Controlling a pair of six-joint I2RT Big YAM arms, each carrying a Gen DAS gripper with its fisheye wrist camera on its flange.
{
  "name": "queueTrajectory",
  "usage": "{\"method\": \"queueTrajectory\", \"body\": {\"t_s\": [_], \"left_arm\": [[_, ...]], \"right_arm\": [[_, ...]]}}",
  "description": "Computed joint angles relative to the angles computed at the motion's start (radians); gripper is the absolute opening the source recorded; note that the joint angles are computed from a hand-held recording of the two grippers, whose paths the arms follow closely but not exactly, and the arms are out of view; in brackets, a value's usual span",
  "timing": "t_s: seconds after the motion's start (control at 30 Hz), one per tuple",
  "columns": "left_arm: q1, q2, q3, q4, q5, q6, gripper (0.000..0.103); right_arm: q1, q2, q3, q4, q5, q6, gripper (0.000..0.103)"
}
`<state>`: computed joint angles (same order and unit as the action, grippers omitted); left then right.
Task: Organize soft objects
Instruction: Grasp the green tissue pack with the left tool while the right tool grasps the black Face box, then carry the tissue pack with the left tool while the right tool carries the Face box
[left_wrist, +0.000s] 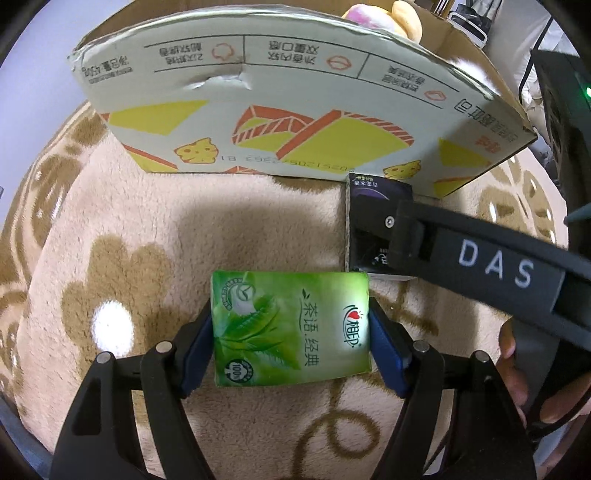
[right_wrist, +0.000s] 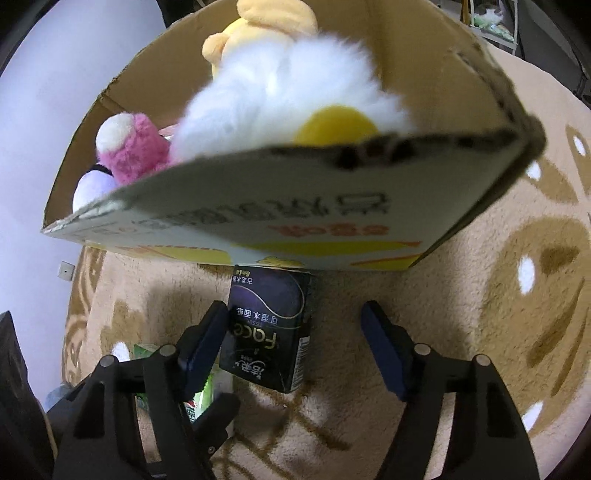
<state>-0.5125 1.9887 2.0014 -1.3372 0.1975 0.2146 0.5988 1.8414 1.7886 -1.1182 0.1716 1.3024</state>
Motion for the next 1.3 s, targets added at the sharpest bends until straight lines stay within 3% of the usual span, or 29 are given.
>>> {"method": "queueTrajectory", "body": {"t_s": [0.1, 0.13, 0.37, 0.57, 0.9, 1.3], "left_arm": [[0.01, -0.007, 0.003, -0.009, 0.001, 0.009, 0.075], [0.01, -0.008, 0.004, -0.01, 0.001, 0.008, 0.075], [0.006, -0.026, -0.006, 0.002, -0.009, 0.007, 0.074], [-0.004, -0.078, -0.041, 0.047, -0.039, 0.026, 0.074], [-0.005, -0.169, -0.067, 0.175, -0.08, 0.046, 0.074], [0.02, -0.134, 0.076, 0.228, -0.079, 0.043, 0.074]], "right_arm": [[-0.005, 0.018, 0.035, -0.042, -0.012, 0.014, 0.056], [-0.005, 0.017, 0.034, -0.042, -0.014, 0.011, 0.045], [0.014, 0.014, 0.053, -0.066, 0.028, -0.009, 0.039], [0.038, -0.067, -0.007, -0.035, 0.106, 0.044, 0.038], [0.077, -0.174, -0.041, -0.029, 0.239, 0.069, 0.038], [0.095, -0.176, 0.017, -0.031, 0.366, 0.017, 0.037]]}}
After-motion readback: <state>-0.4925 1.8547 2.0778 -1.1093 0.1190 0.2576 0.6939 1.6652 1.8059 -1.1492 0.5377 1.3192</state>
